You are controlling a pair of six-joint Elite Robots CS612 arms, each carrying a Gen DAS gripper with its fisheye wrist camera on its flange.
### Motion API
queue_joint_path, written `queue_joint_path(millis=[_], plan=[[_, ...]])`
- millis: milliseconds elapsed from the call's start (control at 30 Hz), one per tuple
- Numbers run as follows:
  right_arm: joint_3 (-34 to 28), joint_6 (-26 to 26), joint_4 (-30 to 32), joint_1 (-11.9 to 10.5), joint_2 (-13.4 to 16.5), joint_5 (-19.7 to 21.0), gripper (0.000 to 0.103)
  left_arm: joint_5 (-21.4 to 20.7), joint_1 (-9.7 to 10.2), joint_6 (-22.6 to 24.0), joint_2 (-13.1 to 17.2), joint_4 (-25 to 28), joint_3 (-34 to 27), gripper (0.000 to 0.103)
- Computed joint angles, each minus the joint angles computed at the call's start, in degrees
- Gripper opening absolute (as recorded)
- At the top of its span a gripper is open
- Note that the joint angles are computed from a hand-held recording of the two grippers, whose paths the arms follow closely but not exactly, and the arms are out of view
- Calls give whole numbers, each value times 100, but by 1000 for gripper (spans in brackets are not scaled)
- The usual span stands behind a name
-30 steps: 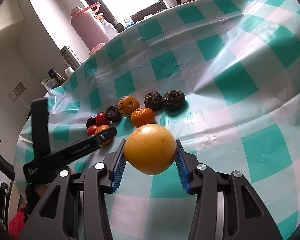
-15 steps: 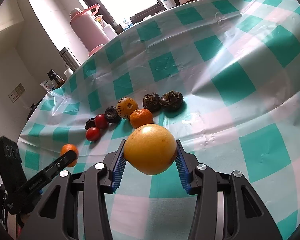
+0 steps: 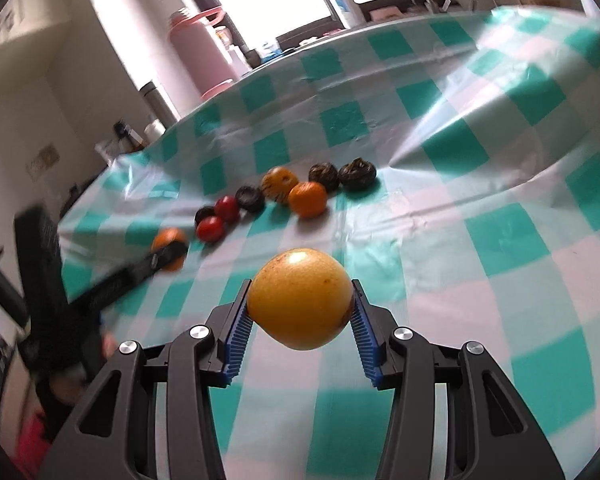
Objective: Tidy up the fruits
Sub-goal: 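Lift the yellow fruit with the right tool while the left tool grasps a mandarin orange, then carry the yellow fruit and mandarin over the white box with both tools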
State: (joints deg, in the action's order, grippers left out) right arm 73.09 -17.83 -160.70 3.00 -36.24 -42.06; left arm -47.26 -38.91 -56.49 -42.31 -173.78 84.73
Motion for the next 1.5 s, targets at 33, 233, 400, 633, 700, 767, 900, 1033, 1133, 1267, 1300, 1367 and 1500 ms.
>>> queue_joint_path(millis=[33, 233, 400, 633, 700, 767, 900, 1033, 1133, 1267, 1300, 1367, 1500], plan=[[131, -166, -12, -17, -77, -34, 46, 43, -13, 43, 5, -87, 12, 42], [559, -499, -103, -140, -333, -209, 46, -37, -93, 255, -10, -950, 207, 42], [833, -621, -216, -286, -466, -108, 46, 25, -213, 279, -44, -1511, 396, 42], [1193, -891, -679, -453, -599, -235, 46, 195, -383, 129, -89, -1733, 539, 42], [1245, -848, -786, -499, -609, -240, 46, 223, -432, 214, -97, -1676, 508, 42], [1293, -789, -852, -567, -617, -207, 46, 189, -486, 351, -85, -1598, 422, 42], [1422, -645, -1113, -723, -637, -266, 46, 74, -599, 728, -6, -1458, 193, 42], [1523, -405, -1405, -922, -644, -314, 46, -121, -696, 1142, 128, -1313, -104, 42], [1590, -120, -1662, -1099, -642, -417, 46, -362, -736, 1382, 252, -1189, -385, 42], [1683, 191, -2038, -1314, -635, -717, 46, -745, -793, 1664, 415, -1004, -790, 42], [1695, 253, -2086, -1350, -633, -789, 46, -825, -818, 1806, 465, -927, -916, 42], [1742, 388, -2188, -1452, -623, -907, 46, -980, -856, 2044, 545, -802, -1110, 42], [1834, 553, -2343, -1625, -577, -1360, 46, -1570, -924, 2528, 773, -403, -1617, 42]])
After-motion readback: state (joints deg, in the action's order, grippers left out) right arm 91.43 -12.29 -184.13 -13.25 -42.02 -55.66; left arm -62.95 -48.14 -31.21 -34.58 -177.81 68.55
